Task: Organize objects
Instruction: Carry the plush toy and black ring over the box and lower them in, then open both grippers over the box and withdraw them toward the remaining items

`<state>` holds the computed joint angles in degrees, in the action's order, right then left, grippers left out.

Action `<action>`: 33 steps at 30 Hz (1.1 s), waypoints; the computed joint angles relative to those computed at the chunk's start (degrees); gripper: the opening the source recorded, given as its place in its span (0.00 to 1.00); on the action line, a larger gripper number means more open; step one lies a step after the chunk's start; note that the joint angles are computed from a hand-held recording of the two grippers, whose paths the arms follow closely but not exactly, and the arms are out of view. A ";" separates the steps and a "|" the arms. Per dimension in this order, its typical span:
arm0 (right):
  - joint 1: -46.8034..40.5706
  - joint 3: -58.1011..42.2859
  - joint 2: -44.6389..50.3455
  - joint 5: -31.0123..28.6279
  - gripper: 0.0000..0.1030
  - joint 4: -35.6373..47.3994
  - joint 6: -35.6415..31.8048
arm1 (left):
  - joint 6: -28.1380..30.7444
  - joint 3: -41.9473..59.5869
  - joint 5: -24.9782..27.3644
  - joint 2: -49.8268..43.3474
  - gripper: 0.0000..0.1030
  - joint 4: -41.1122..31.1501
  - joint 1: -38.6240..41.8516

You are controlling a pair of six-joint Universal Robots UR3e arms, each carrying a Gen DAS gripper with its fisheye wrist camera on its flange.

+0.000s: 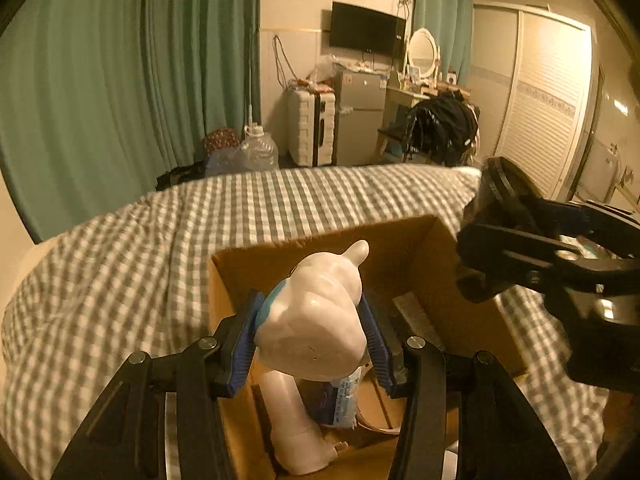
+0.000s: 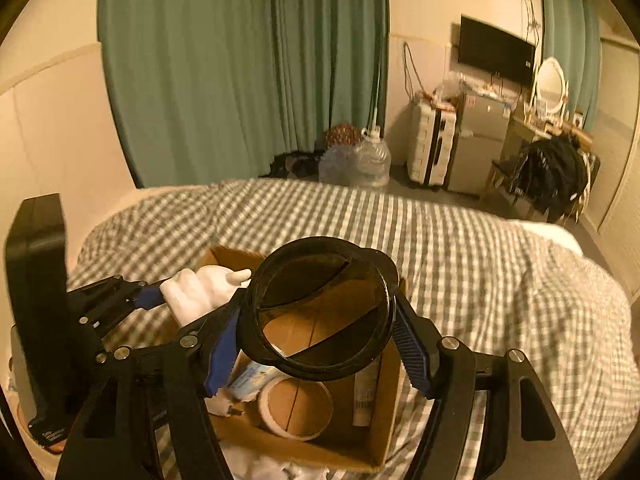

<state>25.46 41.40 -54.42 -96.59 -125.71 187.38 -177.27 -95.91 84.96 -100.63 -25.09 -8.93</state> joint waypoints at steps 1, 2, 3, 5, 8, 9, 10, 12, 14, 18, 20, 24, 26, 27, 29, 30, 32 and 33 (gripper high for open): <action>-0.58 0.50 0.77 0.70 0.66 -0.62 -0.06 | 0.52 -0.45 -0.33 -0.88 0.48 0.91 0.05; -0.98 1.31 1.46 1.17 0.66 -1.41 -0.09 | 0.99 -1.61 -0.43 -1.18 0.48 2.26 0.07; -1.30 2.76 1.76 1.50 0.66 -2.49 -0.04 | 1.50 -2.57 -0.36 -1.68 0.48 3.65 -0.02; -2.09 5.21 2.30 2.58 0.66 -3.64 -0.34 | 2.95 -3.11 0.17 -2.90 0.48 4.69 -0.48; -2.95 5.71 4.04 3.06 0.66 -3.26 -0.80 | 3.56 -2.48 1.36 -4.92 0.49 5.41 -1.41; -3.10 6.34 4.07 2.95 0.66 -3.92 -0.54 | 3.68 -2.63 0.95 -5.03 0.49 5.38 -1.39; -3.30 6.84 4.09 2.92 0.66 -4.54 -0.30 | 3.93 -2.78 0.41 -5.04 0.49 5.27 -1.24; -3.55 8.50 3.82 2.55 0.67 -6.32 0.37 | 4.48 -3.61 -0.35 -4.63 0.49 5.87 -0.88; -3.66 10.23 3.23 2.67 0.67 -8.52 0.49 | 5.03 -6.97 -1.04 -2.63 0.51 8.06 -0.47; -2.68 16.73 -0.59 1.67 0.83 -15.56 1.70 | 3.66 -11.36 -1.78 0.63 0.81 11.20 0.06; -2.34 19.80 -3.01 0.92 0.84 -18.48 2.99 | 2.69 -11.55 -3.49 2.30 0.83 10.56 0.87; -2.10 22.19 -7.78 0.09 0.85 -18.16 5.03 | 1.33 -11.87 -1.56 7.26 0.90 7.35 0.51; -1.14 22.79 -10.68 -1.08 0.85 -16.82 5.94 | 0.65 -12.13 0.00 10.42 0.90 5.91 0.08; -0.64 22.88 -11.86 -1.59 0.85 -16.07 5.94 | -0.21 -12.30 0.83 12.56 0.90 4.64 -0.09; 1.15 21.79 -13.91 -3.77 0.85 -13.56 5.43 | -1.89 -12.66 1.43 15.88 0.93 3.34 0.11; 2.09 21.17 -14.76 -4.97 0.85 -12.53 4.85 | -2.45 -12.49 1.07 17.63 0.94 2.12 0.62; 4.50 20.06 -16.53 -8.00 0.85 -10.64 4.06 | -3.47 -11.77 0.68 21.28 0.95 -1.17 0.93; 5.69 19.29 -17.33 -9.46 0.85 -9.58 3.82 | -4.02 -11.29 1.00 22.88 0.95 -2.59 0.74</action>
